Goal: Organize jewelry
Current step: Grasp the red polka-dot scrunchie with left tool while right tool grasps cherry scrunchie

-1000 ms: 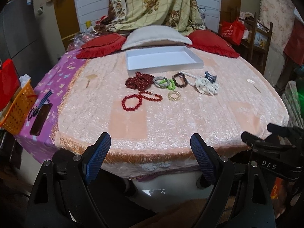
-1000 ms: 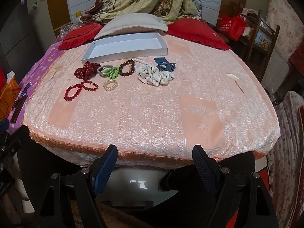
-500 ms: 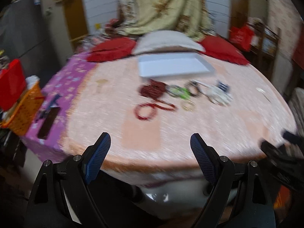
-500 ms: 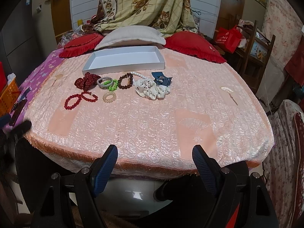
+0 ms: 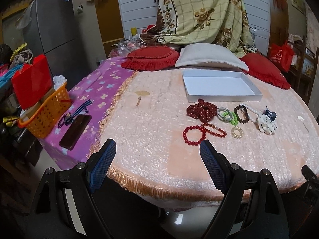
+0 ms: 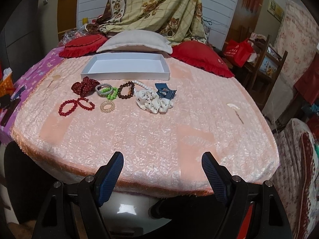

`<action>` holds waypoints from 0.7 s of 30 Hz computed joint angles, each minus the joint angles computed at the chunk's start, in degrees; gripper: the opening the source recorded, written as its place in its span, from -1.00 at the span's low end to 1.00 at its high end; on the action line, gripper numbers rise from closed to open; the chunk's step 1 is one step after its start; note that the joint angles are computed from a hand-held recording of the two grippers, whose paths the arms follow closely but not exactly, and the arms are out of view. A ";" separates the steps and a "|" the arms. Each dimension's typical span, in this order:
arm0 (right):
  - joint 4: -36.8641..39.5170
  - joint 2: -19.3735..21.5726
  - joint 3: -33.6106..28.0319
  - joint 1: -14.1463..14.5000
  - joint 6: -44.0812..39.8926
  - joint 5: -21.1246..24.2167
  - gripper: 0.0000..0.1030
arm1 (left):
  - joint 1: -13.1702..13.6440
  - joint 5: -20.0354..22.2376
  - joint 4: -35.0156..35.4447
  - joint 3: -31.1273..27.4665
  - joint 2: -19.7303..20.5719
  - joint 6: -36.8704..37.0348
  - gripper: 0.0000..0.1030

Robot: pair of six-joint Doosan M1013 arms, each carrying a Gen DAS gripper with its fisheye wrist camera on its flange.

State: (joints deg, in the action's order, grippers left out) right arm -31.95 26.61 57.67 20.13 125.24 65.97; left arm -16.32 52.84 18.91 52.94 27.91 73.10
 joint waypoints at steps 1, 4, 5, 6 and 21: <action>-0.18 0.16 -0.17 -0.13 -0.09 -0.23 0.53 | -0.04 0.06 0.09 -0.27 0.25 0.33 0.67; -0.64 0.93 -0.88 -0.58 -0.05 -0.56 0.53 | 0.00 0.95 -0.13 -1.71 1.39 1.10 0.67; -0.70 1.09 -0.99 -0.69 -0.07 -0.69 0.53 | 0.07 1.37 -0.33 -2.29 1.84 1.28 0.67; -0.56 1.35 -1.27 -0.90 -0.27 -0.80 0.53 | 0.15 1.76 -0.54 -2.87 2.28 1.41 0.67; 15.88 8.58 -12.09 -7.62 -9.37 -1.03 0.53 | 3.93 13.78 -14.56 -23.49 15.07 6.94 0.67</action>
